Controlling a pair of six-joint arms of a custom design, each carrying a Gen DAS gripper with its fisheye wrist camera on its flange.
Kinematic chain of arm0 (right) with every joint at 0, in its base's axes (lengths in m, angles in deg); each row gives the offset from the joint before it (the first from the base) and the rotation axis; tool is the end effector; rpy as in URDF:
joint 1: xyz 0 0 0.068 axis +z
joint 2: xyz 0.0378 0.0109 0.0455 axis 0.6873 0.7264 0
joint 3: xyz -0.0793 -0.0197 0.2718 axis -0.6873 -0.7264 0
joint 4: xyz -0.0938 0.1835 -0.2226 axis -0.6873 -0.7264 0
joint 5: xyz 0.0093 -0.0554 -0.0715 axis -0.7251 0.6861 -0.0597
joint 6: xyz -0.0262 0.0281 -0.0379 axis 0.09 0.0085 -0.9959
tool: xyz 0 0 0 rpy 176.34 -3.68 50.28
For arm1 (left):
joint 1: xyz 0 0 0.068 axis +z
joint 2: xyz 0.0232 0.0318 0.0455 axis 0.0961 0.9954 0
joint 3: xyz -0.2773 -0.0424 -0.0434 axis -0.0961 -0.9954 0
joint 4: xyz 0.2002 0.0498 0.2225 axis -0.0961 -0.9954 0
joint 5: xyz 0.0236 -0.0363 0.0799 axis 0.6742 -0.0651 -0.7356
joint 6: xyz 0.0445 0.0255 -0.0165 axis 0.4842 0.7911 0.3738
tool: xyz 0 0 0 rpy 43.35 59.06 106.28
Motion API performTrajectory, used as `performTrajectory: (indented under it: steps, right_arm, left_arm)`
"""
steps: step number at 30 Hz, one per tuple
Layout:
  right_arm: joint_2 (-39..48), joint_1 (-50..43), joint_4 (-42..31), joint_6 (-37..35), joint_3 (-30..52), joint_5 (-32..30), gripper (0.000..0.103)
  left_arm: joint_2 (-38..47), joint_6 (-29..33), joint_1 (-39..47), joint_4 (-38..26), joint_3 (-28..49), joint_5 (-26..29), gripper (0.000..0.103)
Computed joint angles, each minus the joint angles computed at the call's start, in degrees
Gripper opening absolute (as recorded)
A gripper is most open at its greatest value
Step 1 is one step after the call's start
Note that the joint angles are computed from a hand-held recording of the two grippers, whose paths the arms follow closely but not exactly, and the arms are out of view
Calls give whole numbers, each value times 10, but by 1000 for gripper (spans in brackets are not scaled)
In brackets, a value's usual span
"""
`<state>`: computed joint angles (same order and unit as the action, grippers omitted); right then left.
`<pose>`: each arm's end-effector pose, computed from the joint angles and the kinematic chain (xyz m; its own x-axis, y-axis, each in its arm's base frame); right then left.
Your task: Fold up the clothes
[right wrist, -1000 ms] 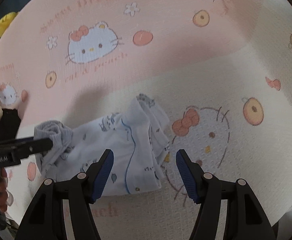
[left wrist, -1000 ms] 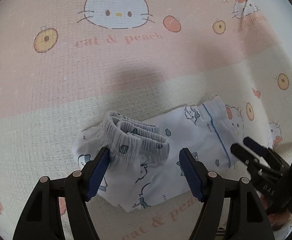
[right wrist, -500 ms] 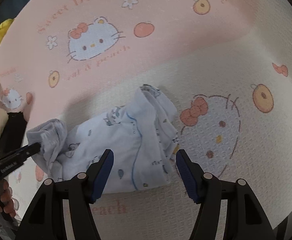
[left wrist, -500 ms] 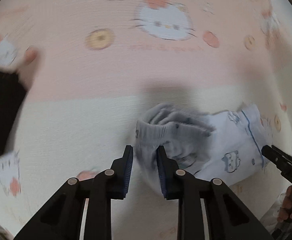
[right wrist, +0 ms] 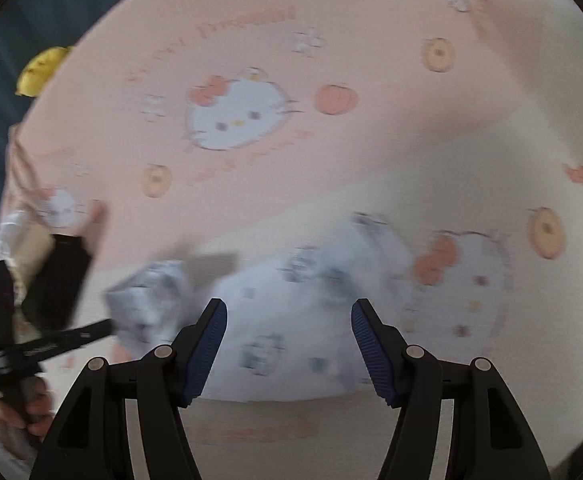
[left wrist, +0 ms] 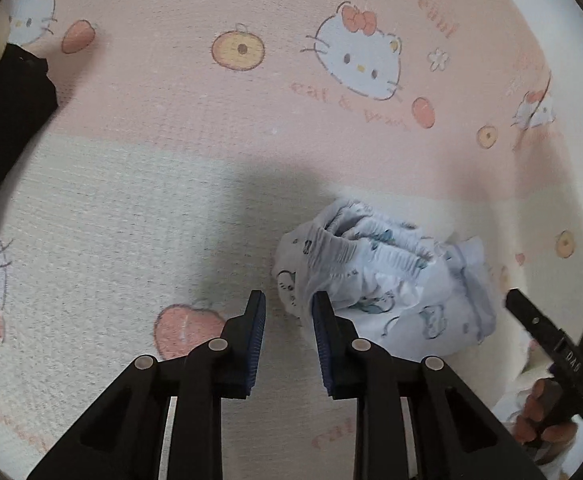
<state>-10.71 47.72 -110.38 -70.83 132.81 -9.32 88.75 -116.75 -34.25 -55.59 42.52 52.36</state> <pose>0.2780 0.0291 0.3485 -0.8276 0.2020 -0.5237 0.0157 0.9410 0.3381 0.2492 -0.2040 0.3039 -0.8712 -0.3615 -0.3321 -0.2196 0.8921 -0.3949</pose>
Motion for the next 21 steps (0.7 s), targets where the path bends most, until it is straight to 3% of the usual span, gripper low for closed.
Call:
performTrajectory:
  steps: [1, 3, 4, 9, 21]
  right_arm:
    - [5, 8, 10, 7, 2, -9, 64]
    - [19, 25, 27, 22, 7, -25, 64]
    - [29, 35, 33, 30, 11, -32, 64]
    - [52, 62, 44, 51, 16, -59, 64]
    - [86, 117, 102, 36, -12, -23, 64]
  left_arm:
    - [-8, -4, 3, 13, -8, 7, 33]
    - [-37, -20, 7, 54, -37, 8, 73]
    - [-51, -29, 8, 71, -51, 8, 76]
    - [-57, -38, 29, 99, -66, 20, 76]
    - [6, 62, 24, 100, -38, 14, 76]
